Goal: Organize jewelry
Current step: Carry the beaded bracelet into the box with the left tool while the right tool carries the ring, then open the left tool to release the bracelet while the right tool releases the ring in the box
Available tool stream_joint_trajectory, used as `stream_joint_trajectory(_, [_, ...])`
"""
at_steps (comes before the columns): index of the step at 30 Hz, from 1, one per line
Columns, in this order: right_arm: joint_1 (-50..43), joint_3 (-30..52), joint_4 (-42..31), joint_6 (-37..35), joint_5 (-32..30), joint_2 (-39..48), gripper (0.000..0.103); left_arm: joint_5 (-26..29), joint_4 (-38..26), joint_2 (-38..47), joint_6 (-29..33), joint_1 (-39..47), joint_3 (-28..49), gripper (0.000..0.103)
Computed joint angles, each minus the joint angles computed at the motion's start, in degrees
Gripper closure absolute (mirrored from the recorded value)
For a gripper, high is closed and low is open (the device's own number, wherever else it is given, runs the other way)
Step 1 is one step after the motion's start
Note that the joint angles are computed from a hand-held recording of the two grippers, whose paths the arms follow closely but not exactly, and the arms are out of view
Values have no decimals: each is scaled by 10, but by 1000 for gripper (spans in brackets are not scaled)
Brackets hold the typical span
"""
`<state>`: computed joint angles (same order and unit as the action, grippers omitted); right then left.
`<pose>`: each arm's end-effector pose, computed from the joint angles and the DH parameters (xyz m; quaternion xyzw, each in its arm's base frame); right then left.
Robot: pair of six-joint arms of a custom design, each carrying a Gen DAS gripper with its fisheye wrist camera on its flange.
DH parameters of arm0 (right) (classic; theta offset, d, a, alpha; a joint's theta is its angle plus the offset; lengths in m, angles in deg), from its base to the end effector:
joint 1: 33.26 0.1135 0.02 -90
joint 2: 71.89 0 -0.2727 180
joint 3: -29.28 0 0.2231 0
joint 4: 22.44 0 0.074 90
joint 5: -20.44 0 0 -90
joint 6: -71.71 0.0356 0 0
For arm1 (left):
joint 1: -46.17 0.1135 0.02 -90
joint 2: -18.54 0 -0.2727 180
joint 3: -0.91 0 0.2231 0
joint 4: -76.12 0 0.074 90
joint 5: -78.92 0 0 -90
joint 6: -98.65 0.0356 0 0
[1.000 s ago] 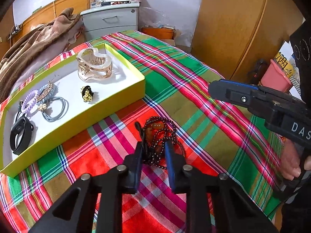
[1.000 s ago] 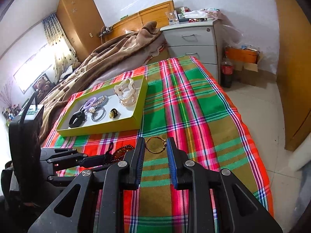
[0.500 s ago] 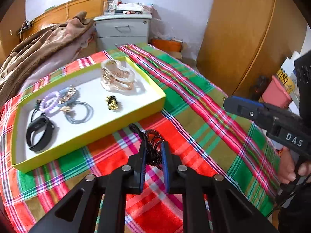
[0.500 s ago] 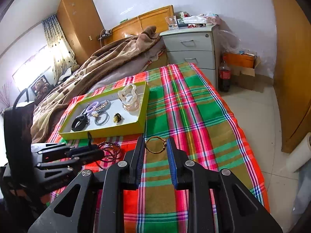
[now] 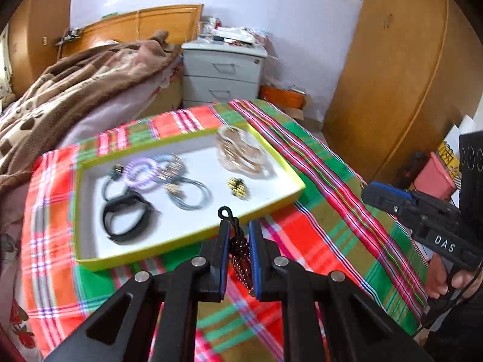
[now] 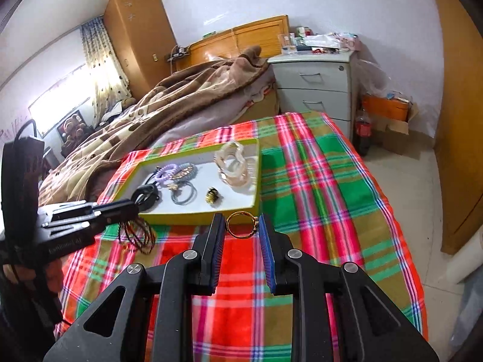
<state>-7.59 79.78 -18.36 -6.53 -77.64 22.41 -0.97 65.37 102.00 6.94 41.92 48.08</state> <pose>0.2552 0.1282 0.1612 -0.1391 0.8928 0.1964 0.3809 0.2419 -0.0242 0.1726 0.0528 0.9260 -0.1008 0.3600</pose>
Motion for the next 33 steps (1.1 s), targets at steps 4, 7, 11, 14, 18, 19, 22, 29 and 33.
stream_joint_trajectory(4, [17,18,-2,7,3,12,79,16,-12,-11,17,41,5,90])
stream_joint_trajectory(7, [28,37,-11,6,7,22,79,28,-24,-20,31,69,11,90])
stream_joint_trajectory(11, [39,72,-23,8,11,47,79,56,-44,-11,45,107,41,90])
stream_joint_trajectory(14, [50,108,-36,8,17,75,79,70,-56,8,55,130,72,90])
stream_joint_trajectory(18, [60,154,-50,8,14,119,79,80,-61,43,56,149,105,90])
stream_joint_trajectory(19, [63,165,-54,9,15,131,79,82,-59,53,56,152,110,90])
stream_joint_trajectory(22, [70,200,-63,11,11,166,79,100,-53,88,51,163,130,90])
stream_joint_trajectory(29, [87,285,-101,-2,14,236,79,104,-28,143,56,170,133,90])
stream_joint_trajectory(33, [98,322,-124,-15,23,268,79,105,-16,165,58,187,123,90])
